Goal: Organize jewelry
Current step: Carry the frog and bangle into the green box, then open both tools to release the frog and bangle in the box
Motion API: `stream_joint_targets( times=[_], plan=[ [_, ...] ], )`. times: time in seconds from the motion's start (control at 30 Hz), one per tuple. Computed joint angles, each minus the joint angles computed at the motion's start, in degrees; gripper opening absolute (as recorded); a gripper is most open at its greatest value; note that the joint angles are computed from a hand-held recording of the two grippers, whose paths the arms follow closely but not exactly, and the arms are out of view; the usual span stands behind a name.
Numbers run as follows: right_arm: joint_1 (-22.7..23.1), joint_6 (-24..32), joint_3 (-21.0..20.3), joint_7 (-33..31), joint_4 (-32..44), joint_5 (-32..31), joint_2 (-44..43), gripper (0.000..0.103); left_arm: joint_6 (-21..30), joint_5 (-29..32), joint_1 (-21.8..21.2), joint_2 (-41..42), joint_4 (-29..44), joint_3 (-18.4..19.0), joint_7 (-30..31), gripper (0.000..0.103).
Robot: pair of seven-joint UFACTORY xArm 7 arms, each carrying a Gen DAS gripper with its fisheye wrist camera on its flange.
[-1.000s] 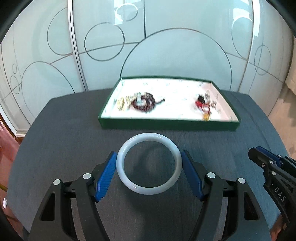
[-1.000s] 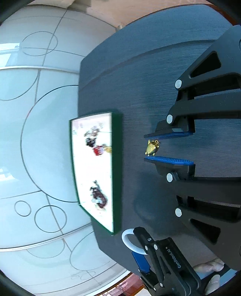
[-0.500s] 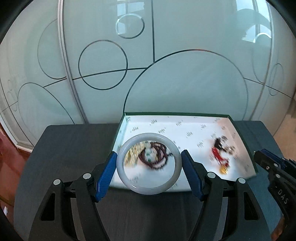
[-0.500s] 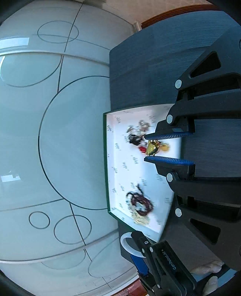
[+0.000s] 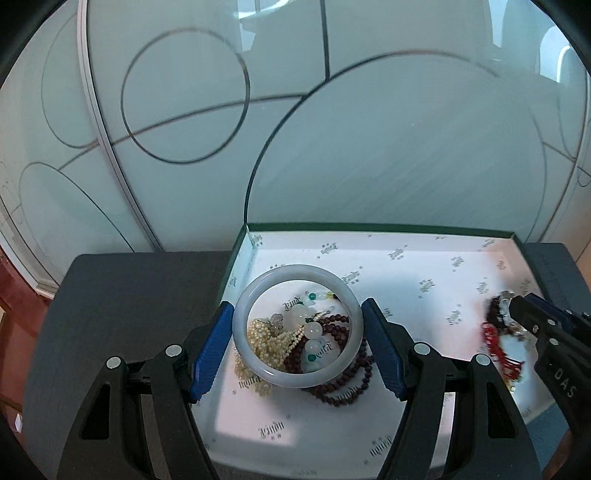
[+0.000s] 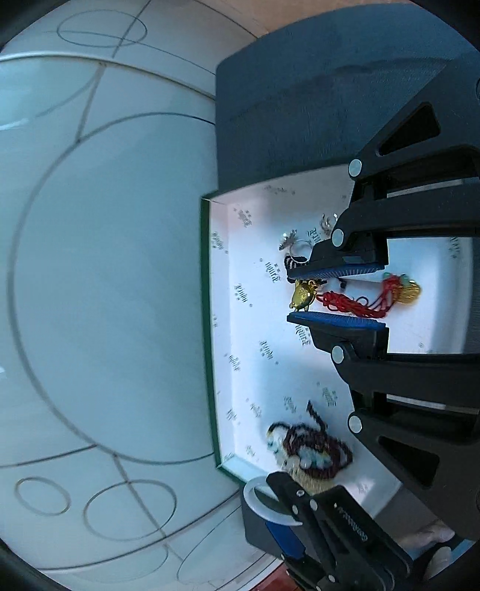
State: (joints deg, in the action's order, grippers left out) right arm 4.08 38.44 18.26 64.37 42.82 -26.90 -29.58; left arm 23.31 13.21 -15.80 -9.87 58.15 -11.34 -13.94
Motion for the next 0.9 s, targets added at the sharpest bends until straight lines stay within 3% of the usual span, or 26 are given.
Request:
stream_joint_targets(
  times=[0.3, 0.9],
  plan=[
    [0.05, -0.96, -0.78, 0.53, 0.08, -0.99, 3.93, 0.018, 0.45, 0.83, -0.27, 4.53, 1.65, 0.69, -0.80, 0.070],
    [1.66, 1.33, -0.61, 3.95, 2.15, -5.79, 6.71, 0.018, 0.52, 0.90, -0.91, 5.74, 2.25, 1.41, -0.38, 0.070]
  ],
)
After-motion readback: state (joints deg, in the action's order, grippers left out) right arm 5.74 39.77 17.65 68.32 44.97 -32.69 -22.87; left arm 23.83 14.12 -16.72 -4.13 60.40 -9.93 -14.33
